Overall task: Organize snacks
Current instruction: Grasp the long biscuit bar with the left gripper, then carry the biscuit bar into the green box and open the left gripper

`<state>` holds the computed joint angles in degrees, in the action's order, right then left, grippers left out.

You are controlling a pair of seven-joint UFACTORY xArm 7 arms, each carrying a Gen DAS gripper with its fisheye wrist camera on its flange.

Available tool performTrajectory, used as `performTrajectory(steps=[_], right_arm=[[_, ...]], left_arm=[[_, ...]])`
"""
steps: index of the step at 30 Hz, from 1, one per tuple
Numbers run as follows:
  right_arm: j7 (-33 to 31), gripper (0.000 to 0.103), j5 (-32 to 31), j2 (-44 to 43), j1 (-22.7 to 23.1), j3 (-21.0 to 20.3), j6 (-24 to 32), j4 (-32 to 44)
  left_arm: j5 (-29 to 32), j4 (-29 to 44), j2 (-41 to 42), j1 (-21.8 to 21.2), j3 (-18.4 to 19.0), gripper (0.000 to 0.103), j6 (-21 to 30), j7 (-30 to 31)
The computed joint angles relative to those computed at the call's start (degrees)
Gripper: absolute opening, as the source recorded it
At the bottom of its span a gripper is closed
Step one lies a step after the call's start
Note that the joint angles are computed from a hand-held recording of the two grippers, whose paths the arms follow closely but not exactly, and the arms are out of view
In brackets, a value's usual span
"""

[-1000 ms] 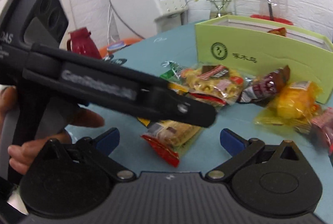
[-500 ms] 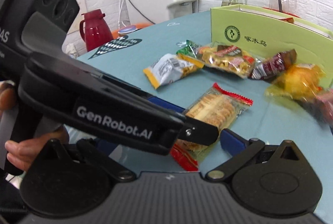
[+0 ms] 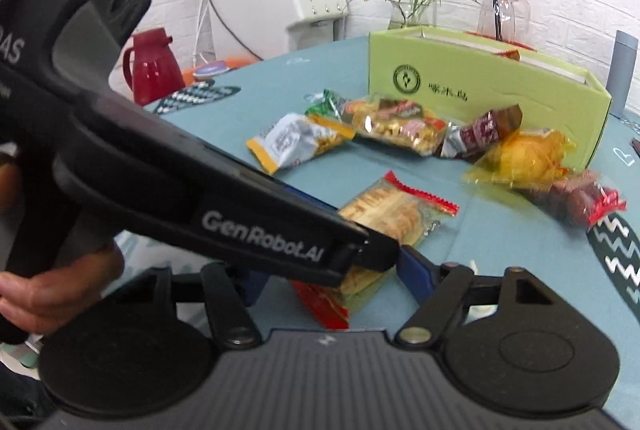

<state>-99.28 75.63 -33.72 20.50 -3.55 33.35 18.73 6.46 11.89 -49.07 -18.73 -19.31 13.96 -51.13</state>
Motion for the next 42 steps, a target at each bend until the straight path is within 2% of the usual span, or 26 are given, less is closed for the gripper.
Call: performTrajectory(steps=[4, 7, 12, 15, 17, 20, 24, 25, 26, 28, 29, 31, 33, 35, 37, 38, 42], right_arm=[[0.22, 0.078, 1.16, 0.63, -0.59, -1.60, 3.00, 3.51], [-3.32, 0.079, 4.69, 3.02, -0.29, -0.55, 2.21, 7.21], [-9.81, 0.079, 11.31, 15.91, -0.71, 3.76, -0.81, 21.21], [-10.59, 0.079, 11.40, 25.89, -1.41, 7.33, -4.68, 32.25], [-7.78, 0.078, 8.43, 32.18, -2.04, 8.89, -5.94, 39.18], [-0.20, 0.078, 1.30, 39.97, -3.40, 10.64, -5.85, 47.80], [9.50, 0.077, -7.66, 48.51, -4.64, 12.54, -5.57, 56.68], [11.58, 0.077, -9.45, 49.85, -4.90, 12.91, -5.33, 58.05], [13.28, 0.077, -10.84, 50.80, -5.30, 13.26, -5.03, 58.99], [13.86, 0.080, -10.80, 51.07, -6.81, 14.62, -4.72, 59.23], [12.87, 0.082, -9.68, 50.38, -7.94, 15.52, -4.71, 58.39], [9.53, 0.087, -6.40, 47.88, -9.79, 17.26, -5.57, 55.94], [2.07, 0.090, 0.85, 42.56, -11.20, 17.76, -5.86, 50.52], [-4.89, 0.093, 7.85, 37.55, -11.35, 16.38, -4.04, 45.58], [-8.46, 0.093, 11.80, 31.42, -11.22, 14.11, -0.52, 38.90], [-8.28, 0.093, 12.19, 28.80, -10.93, 12.94, 1.21, 35.81], [-0.53, 0.093, 6.09, 21.16, -9.15, 8.82, 8.82, 25.23]], left_arm=[[0.96, 1.31, -2.18, 2.28, 0.06, 0.014, -0.91, 0.29], [1.35, 3.79, -0.69, 4.32, 2.52, 0.013, -2.69, 2.90], [2.22, 12.66, 9.81, 10.62, 7.27, 0.013, -7.92, 10.98], [2.91, 20.11, 18.75, 14.78, 9.07, 0.012, -10.69, 16.13], [2.03, 24.65, 24.28, 15.56, 10.90, 0.012, -11.62, 18.86], [0.77, 29.70, 30.67, 15.69, 13.18, 0.012, -12.61, 23.06], [-5.15, 33.27, 36.81, 10.57, 19.25, 0.012, -13.14, 30.59], [-7.57, 33.68, 37.88, 8.82, 20.88, 0.014, -13.15, 32.86], [-8.77, 33.55, 38.66, 8.99, 20.77, 0.021, -13.76, 33.49], [-7.08, 32.92, 38.99, 13.39, 17.04, 0.036, -15.00, 31.24], [-4.18, 31.82, 38.13, 18.18, 12.90, 0.041, -16.23, 27.88], [-1.87, 29.68, 35.46, 22.74, 8.89, 0.047, -17.97, 24.76], [-1.30, 26.53, 30.73, 25.58, 6.15, 0.051, -19.64, 23.17], [-1.52, 22.66, 24.90, 28.06, 3.48, 0.063, -20.74, 22.33], [-2.34, 18.21, 18.66, 29.00, 1.78, 0.070, -20.98, 21.62], [-2.80, 15.65, 15.19, 28.40, 1.68, 0.071, -20.46, 21.34], [-4.18, 6.30, 3.29, 25.68, 1.04, 0.073, -15.09, 18.76]])
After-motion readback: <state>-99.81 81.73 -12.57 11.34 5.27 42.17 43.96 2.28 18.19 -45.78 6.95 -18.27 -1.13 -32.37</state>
